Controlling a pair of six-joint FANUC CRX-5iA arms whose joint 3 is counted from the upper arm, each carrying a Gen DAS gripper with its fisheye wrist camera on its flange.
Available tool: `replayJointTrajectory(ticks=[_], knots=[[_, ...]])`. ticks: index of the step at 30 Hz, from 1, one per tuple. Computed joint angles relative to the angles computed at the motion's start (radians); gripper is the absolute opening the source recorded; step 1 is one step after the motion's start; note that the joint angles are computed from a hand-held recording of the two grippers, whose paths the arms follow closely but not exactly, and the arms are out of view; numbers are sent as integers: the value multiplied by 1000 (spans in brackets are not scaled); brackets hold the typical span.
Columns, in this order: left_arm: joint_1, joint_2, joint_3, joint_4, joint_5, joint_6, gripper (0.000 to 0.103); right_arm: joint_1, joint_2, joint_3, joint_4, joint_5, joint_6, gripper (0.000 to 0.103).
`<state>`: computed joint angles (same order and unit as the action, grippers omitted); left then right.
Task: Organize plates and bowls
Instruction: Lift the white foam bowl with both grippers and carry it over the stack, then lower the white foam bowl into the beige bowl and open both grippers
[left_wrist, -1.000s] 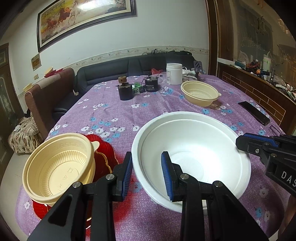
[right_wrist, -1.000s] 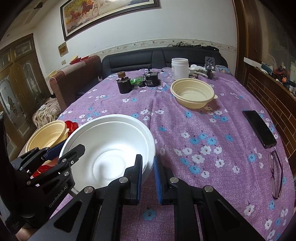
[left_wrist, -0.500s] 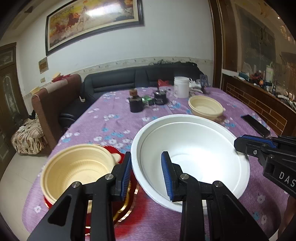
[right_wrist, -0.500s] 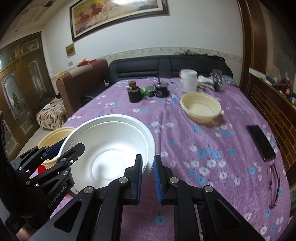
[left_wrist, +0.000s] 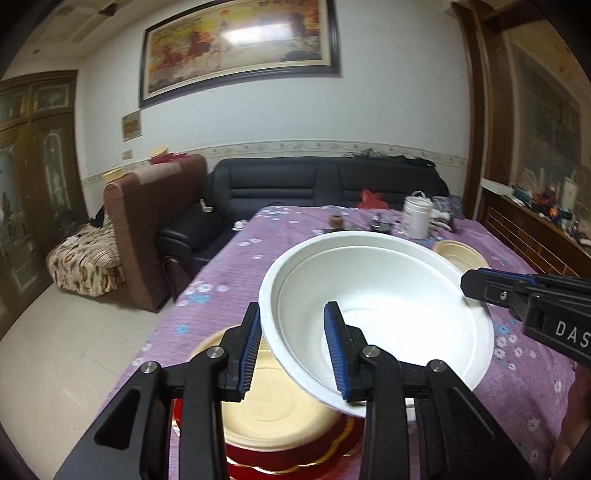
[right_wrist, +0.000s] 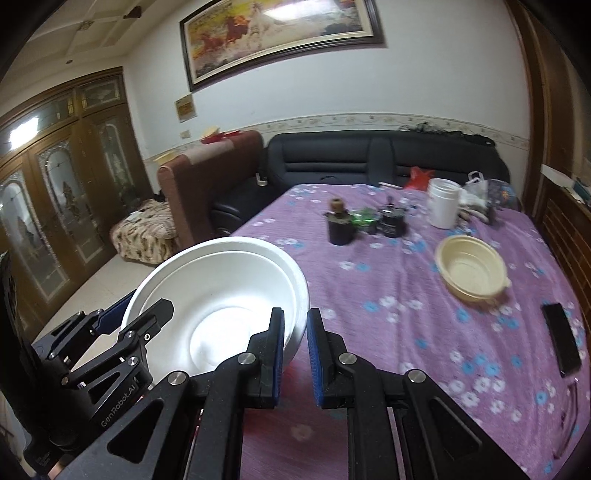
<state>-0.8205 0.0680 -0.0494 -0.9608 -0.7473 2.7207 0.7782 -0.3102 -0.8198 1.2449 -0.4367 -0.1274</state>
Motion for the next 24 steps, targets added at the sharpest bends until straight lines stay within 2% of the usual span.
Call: replayJointTrajectory(ticks=[11,24], knots=[[89,-30,-71,52,3,13,32,28,202,131,-161,76,118,14],[127,11,-81,103,11,-3,32,42,271,159,-194,64,156,14]])
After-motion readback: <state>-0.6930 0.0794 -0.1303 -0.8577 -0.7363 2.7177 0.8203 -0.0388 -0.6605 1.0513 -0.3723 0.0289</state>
